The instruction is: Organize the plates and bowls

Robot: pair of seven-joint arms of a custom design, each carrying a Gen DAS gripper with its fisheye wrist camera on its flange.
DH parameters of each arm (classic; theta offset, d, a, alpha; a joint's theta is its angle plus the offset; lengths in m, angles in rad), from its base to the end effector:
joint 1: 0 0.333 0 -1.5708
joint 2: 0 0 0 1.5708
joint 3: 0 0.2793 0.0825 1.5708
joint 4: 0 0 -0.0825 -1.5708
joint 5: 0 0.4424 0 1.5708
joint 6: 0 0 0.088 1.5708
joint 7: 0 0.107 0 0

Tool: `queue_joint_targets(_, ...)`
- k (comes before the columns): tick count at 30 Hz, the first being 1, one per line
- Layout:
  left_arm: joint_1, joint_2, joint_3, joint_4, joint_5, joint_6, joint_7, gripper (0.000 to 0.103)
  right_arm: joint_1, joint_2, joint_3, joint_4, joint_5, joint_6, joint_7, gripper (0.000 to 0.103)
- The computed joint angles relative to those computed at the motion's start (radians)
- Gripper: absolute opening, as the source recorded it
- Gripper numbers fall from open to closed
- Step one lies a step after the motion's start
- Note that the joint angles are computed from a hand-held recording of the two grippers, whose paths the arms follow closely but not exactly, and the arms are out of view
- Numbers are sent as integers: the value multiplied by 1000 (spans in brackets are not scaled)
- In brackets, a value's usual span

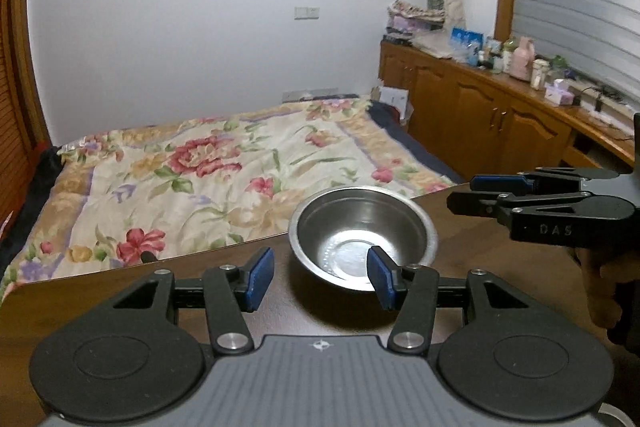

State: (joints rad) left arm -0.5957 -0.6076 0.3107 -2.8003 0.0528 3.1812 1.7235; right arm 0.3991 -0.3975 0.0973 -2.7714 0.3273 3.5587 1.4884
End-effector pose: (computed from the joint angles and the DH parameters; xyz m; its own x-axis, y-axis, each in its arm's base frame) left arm 0.4336 -0.1408 0.4224 -0.4403 -0.8978 0.0068 -0.5051 0.2414 -0.8286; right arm 0.4256 0.1841 0.3988 0.2779 -0.9540 -0.1122 -0.4036 -0.0100 -0.9149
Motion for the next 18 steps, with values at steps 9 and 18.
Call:
queue_joint_targets(9, -68, 138, 56, 98, -23, 9, 9, 54, 41, 158, -107, 116, -172, -3, 167, 46)
queue_joint_targets(18, -131, 217, 94, 163, -123, -16, 57, 52, 10, 188, -96, 153, -235, -69, 222, 46)
